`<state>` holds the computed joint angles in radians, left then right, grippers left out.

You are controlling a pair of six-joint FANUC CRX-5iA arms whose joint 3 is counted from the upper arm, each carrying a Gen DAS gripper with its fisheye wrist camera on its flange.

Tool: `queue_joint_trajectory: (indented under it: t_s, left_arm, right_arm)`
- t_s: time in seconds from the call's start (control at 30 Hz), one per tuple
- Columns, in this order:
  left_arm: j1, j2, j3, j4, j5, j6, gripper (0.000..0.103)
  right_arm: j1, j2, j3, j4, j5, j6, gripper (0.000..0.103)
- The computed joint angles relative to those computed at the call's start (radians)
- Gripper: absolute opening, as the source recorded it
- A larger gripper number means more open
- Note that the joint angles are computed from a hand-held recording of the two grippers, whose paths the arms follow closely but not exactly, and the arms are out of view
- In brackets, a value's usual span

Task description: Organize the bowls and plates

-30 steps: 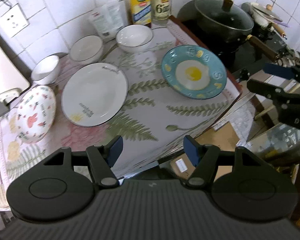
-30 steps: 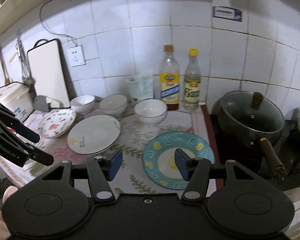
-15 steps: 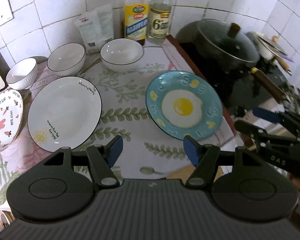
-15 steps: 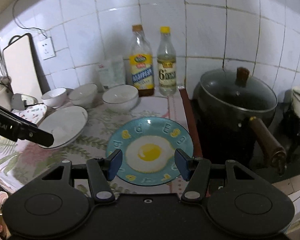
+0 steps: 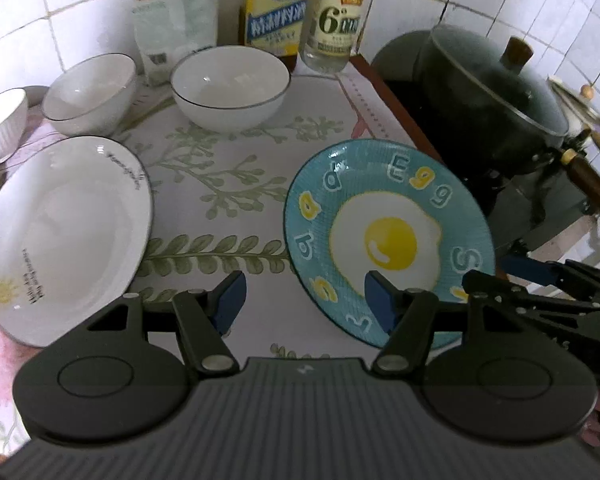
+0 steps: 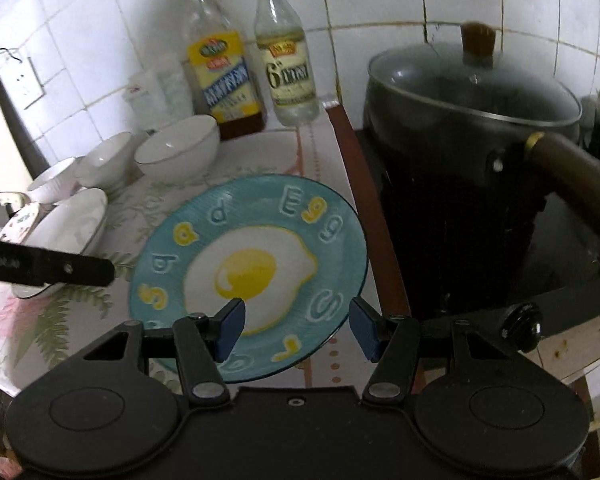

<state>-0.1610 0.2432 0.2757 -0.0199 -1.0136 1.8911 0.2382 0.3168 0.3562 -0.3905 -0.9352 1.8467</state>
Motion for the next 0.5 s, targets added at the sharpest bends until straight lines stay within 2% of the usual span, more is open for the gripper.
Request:
queue_joint_trajectory:
  t_s: [0.17,0.23,0.3,0.33,0.4,0.47,0.5]
  left_arm:
    - [0.008,0.046,0.014,0.013,0.002,0.004,0.058]
    - [0.019,0.056,0.007,0.036,0.011,0.004,0.051]
    - [0.03,0.07,0.006,0.063,0.014,-0.005,0.037]
    - [0.036,0.076,0.005,0.08,0.014,-0.014,0.034]
    - [0.066,0.071,-0.04,0.175,0.046,-0.035,0.025]
    - [0.089,0.063,-0.087,0.258,0.077,-0.047,0.019]
    - [0.086,0.061,-0.092,0.255,0.08,-0.044,0.015]
  right_arm:
    - [0.001,0.033,0.022,0.022,0.001,-0.023,0.063]
    - [-0.002,0.043,0.033,0.022,-0.006,-0.038,0.063]
    - [-0.008,0.055,0.048,0.009,-0.023,-0.044,0.063]
    - [-0.01,0.061,0.057,0.002,-0.035,-0.045,0.063]
    - [-0.016,0.074,0.076,-0.02,-0.059,-0.039,0.062]
    - [-0.02,0.083,0.089,-0.043,-0.079,-0.038,0.056]
    - [-0.022,0.089,0.095,-0.051,-0.088,-0.045,0.054]
